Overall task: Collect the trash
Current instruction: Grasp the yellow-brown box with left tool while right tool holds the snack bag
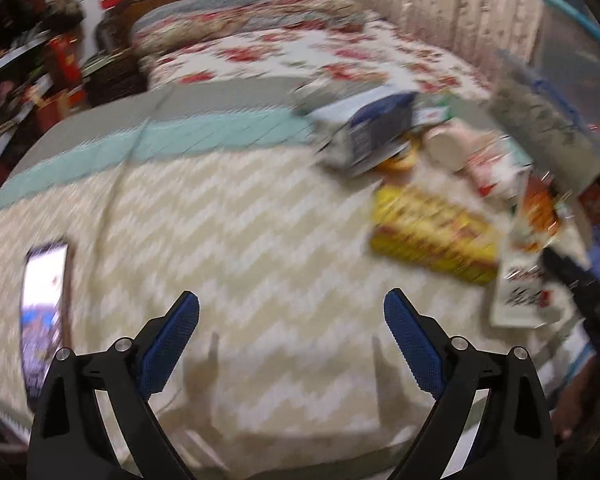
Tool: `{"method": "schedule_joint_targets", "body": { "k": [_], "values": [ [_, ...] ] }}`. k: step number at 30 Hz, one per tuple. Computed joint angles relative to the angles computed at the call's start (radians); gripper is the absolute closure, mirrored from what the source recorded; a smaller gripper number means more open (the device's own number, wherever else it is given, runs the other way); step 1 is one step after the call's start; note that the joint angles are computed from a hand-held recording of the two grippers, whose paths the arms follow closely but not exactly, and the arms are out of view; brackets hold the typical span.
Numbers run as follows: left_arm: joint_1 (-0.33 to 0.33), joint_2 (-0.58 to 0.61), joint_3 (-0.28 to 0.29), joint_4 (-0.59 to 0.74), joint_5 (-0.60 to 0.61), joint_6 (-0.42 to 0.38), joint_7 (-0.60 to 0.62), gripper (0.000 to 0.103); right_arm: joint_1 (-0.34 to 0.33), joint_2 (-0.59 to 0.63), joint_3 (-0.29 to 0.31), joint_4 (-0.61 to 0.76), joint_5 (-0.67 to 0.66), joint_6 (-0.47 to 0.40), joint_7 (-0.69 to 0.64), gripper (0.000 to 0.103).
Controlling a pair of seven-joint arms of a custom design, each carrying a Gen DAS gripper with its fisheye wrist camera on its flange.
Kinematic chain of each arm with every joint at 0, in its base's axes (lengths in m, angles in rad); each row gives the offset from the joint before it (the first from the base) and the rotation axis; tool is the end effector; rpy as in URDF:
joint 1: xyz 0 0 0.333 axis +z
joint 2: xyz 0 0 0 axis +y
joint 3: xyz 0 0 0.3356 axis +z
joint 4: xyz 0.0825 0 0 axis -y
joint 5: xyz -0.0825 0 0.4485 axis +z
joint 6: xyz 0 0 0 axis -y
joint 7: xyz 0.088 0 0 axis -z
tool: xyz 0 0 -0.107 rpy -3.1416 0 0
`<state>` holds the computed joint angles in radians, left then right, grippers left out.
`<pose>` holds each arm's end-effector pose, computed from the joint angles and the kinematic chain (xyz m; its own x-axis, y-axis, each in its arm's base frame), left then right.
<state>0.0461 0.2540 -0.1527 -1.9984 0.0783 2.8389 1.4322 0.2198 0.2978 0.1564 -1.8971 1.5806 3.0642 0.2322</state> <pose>0.6929 -0.0730 0.3802 -0.0356 -0.9979 0.0543 -0.8327 -0.0004 -0.5538 0.6643 0.1703 0.3662 0.2723 -0.9197 -0.2827 -0.6391 0.0467 -0.7677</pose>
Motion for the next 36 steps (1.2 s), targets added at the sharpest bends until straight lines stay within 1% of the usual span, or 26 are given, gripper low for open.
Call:
{"method": "schedule_joint_targets", "body": {
  "k": [1,2,4,5,6,8,9,10,12,13,15,17,18,21,23,24,25,27,28,30,31,32,33,34,35,36],
  "values": [
    [0.022,0.013,-0.032,0.025,-0.051,-0.017,0.045,0.014,-0.007,-0.002,-0.002,-0.003,0.018,-0.001,-0.007,0.079],
    [0.055,0.033,-0.079,0.062,-0.137,-0.051,0.115,0.014,-0.010,-0.003,-0.006,-0.005,0.036,-0.001,-0.018,0.079],
    [0.073,0.073,-0.114,0.127,-0.226,-0.108,0.180,0.014,-0.010,-0.004,-0.015,-0.007,0.052,0.000,-0.027,0.079],
    [0.074,0.092,-0.121,0.155,-0.254,-0.130,0.201,0.014,-0.010,-0.003,-0.020,-0.007,0.054,0.002,-0.026,0.079],
    [0.067,0.124,-0.120,0.200,-0.265,-0.160,0.213,0.014,-0.010,0.001,-0.027,-0.007,0.039,0.008,-0.008,0.080],
    [0.053,0.154,-0.113,0.236,-0.273,-0.185,0.219,0.014,-0.013,0.007,-0.033,-0.007,-0.012,0.019,0.056,0.080],
    [0.062,0.180,-0.126,0.271,-0.295,-0.211,0.249,0.014,-0.016,0.010,-0.042,-0.013,-0.087,0.008,0.146,0.080],
    [0.057,0.204,-0.124,0.303,-0.296,-0.229,0.259,0.014,-0.022,0.015,-0.053,-0.017,-0.182,-0.033,0.257,0.080],
    [0.027,0.229,-0.099,0.341,-0.265,-0.249,0.230,0.014,-0.040,0.032,-0.055,-0.004,-0.276,-0.099,0.363,0.080],
    [0.023,0.242,-0.104,0.360,-0.262,-0.262,0.238,0.013,-0.042,0.044,-0.054,0.005,-0.327,-0.122,0.402,0.080],
    [0.006,0.274,-0.111,0.403,-0.242,-0.299,0.265,0.013,-0.060,0.057,-0.033,0.018,-0.360,-0.138,0.413,0.080],
    [-0.028,0.298,-0.092,0.440,-0.197,-0.326,0.249,0.013,-0.093,0.059,0.005,0.023,-0.336,-0.133,0.379,0.080],
    [-0.046,0.299,-0.078,0.441,-0.172,-0.324,0.230,0.013,-0.096,0.057,0.014,0.019,-0.339,-0.123,0.378,0.080],
    [-0.064,0.262,-0.057,0.393,-0.118,-0.272,0.206,0.013,-0.116,0.060,0.029,0.022,-0.343,-0.123,0.379,0.080],
    [-0.069,0.223,-0.033,0.351,-0.084,-0.269,0.159,0.013,-0.129,0.065,0.038,0.032,-0.330,-0.123,0.365,0.080],
    [-0.060,0.208,-0.035,0.333,-0.088,-0.273,0.149,0.014,-0.132,0.070,0.038,0.046,-0.335,-0.125,0.361,0.080],
    [-0.034,0.187,-0.052,0.308,-0.122,-0.281,0.159,0.014,-0.133,0.076,0.038,0.059,-0.344,-0.126,0.357,0.080],
    [0.040,0.162,-0.114,0.279,-0.260,-0.323,0.240,0.015,-0.123,0.100,0.030,0.101,-0.402,-0.118,0.363,0.080],
    [0.060,0.158,-0.129,0.275,-0.313,-0.348,0.270,0.016,-0.114,0.114,0.022,0.121,-0.448,-0.119,0.383,0.080],
    [0.082,0.174,-0.150,0.298,-0.410,-0.409,0.323,0.018,-0.069,0.156,-0.021,0.171,-0.605,-0.113,0.465,0.080],
    [0.076,0.186,-0.145,0.313,-0.425,-0.426,0.328,0.018,-0.039,0.178,-0.057,0.197,-0.699,-0.142,0.523,0.080],
    [0.062,0.200,-0.133,0.333,-0.422,-0.438,0.318,0.018,-0.041,0.197,-0.063,0.225,-0.747,-0.210,0.555,0.080],
    [0.054,0.201,-0.127,0.332,-0.424,-0.432,0.319,0.017,-0.072,0.204,-0.036,0.239,-0.743,-0.273,0.553,0.080],
    [0.045,0.212,-0.119,0.348,-0.417,-0.428,0.317,0.017,-0.123,0.212,0.009,0.258,-0.713,-0.372,0.536,0.080],
    [0.035,0.224,-0.108,0.364,-0.405,-0.427,0.303,0.016,-0.157,0.211,0.042,0.259,-0.678,-0.437,0.512,0.080],
    [0.019,0.242,-0.088,0.392,-0.378,-0.433,0.264,0.016,-0.172,0.202,0.059,0.244,-0.651,-0.462,0.486,0.080]
  ]
}}
